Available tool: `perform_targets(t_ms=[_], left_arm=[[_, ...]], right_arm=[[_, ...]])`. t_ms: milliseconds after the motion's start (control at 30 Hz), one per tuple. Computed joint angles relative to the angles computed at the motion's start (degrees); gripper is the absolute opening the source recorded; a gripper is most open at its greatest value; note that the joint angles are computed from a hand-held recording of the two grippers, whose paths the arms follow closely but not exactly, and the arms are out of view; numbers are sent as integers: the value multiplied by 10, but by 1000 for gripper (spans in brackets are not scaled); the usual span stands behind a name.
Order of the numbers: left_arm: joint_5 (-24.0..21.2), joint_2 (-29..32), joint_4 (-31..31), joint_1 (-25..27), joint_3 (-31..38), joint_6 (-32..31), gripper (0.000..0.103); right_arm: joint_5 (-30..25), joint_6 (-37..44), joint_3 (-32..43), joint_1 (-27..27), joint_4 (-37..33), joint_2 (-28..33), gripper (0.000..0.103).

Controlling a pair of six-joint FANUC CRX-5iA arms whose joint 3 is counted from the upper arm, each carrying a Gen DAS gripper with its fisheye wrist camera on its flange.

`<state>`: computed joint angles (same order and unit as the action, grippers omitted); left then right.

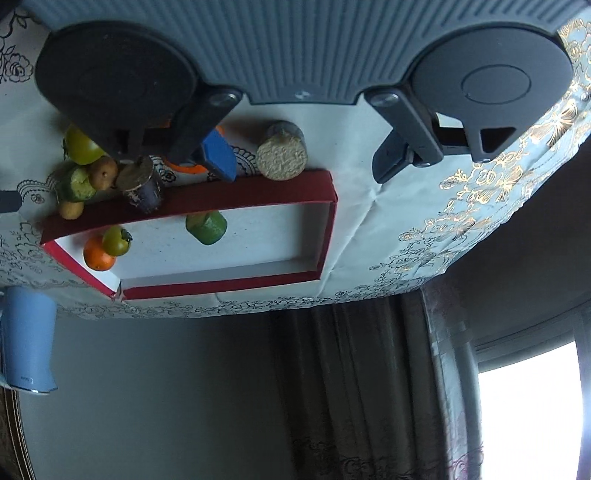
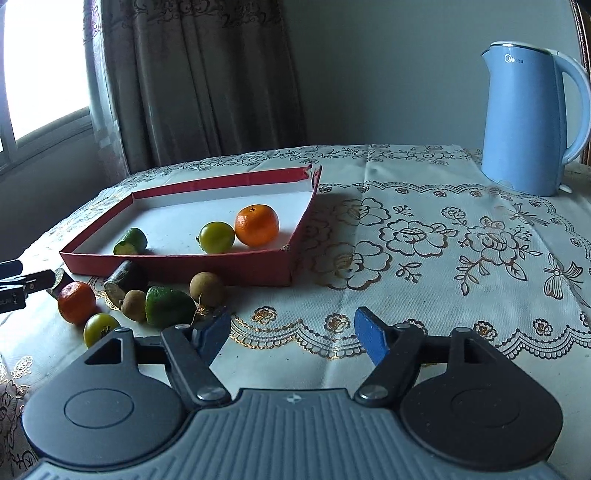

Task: Organize fruits
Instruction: 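Close the left gripper on the round sugarcane piece, then carry the sugarcane piece into the red box and release it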

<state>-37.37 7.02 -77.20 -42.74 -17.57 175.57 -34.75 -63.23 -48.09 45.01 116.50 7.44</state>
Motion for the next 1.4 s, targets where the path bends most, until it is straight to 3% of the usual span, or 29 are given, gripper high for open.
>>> perform_targets(t_ms=[100,200,400,500,533,567,833,1033,1167,1400], left_arm=[[-2,19,24,13,21,-33,78],[18,31,74,44,36,-82,71],[74,35,175,102,37,-168,69],[88,31,184,109,31,-169,48],[88,32,190,111,31,-177,32],[84,34,191,109,33,-178,31],[76,7,152,91,11,-117,31],[43,-25,103,52,3,-76,31],[16,-16,96,41,34,-93,31],[3,49,138,63,119,-148,31]], right_arm=[[4,-10,-2,-6,13,-2,74],[10,-17,-2,-10,20,-3,74],[27,-39,-3,-26,45,-7,74],[32,-49,-3,-31,54,-8,74],[33,-54,-4,-34,59,-8,74],[35,-58,-4,-36,63,-8,74],[34,-73,-6,-39,68,-10,74],[25,-68,-7,-31,55,-8,74],[21,-58,-6,-27,46,-7,74],[29,-48,-3,-27,35,-5,74]])
